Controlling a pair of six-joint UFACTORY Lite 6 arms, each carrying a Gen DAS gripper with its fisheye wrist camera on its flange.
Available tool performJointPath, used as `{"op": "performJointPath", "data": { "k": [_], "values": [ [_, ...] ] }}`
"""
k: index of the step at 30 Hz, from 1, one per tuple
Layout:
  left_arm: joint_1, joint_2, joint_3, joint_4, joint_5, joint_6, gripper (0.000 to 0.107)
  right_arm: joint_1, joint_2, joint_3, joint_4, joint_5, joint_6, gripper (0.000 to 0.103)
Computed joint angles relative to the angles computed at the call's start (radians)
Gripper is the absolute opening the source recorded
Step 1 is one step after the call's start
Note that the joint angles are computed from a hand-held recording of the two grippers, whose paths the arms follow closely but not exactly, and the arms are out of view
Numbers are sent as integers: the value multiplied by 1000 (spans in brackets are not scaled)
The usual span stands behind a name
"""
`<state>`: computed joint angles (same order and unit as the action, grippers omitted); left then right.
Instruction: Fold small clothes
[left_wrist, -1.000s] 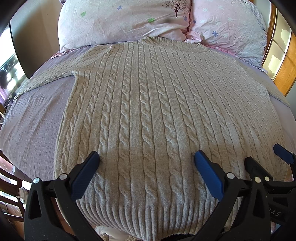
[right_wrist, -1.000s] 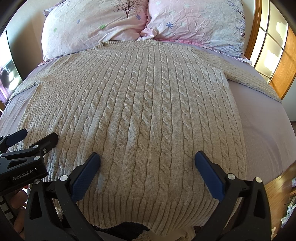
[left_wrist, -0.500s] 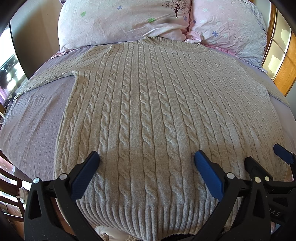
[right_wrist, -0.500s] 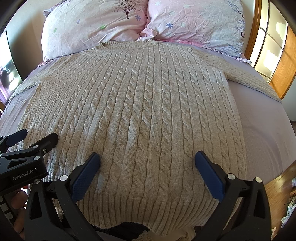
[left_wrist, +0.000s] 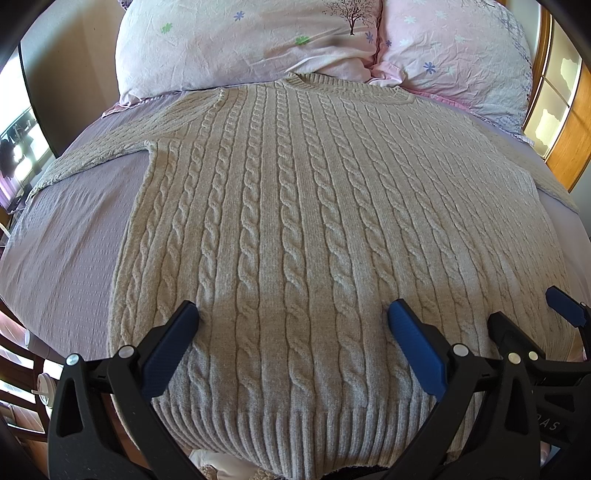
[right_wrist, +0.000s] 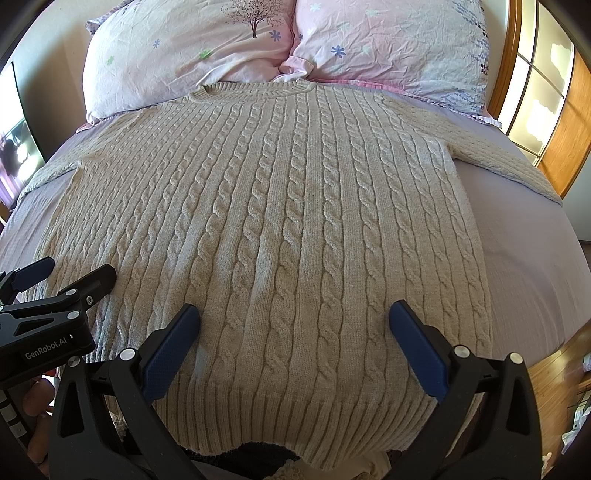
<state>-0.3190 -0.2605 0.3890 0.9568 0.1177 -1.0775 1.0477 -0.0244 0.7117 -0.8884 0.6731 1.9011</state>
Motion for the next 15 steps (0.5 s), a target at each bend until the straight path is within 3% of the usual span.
{"op": "performJointPath", "data": {
  "k": [15],
  "values": [
    [3,-2,1,-83,5,95,101,5,-26,-25,-37,-4,9,102]
  ]
}}
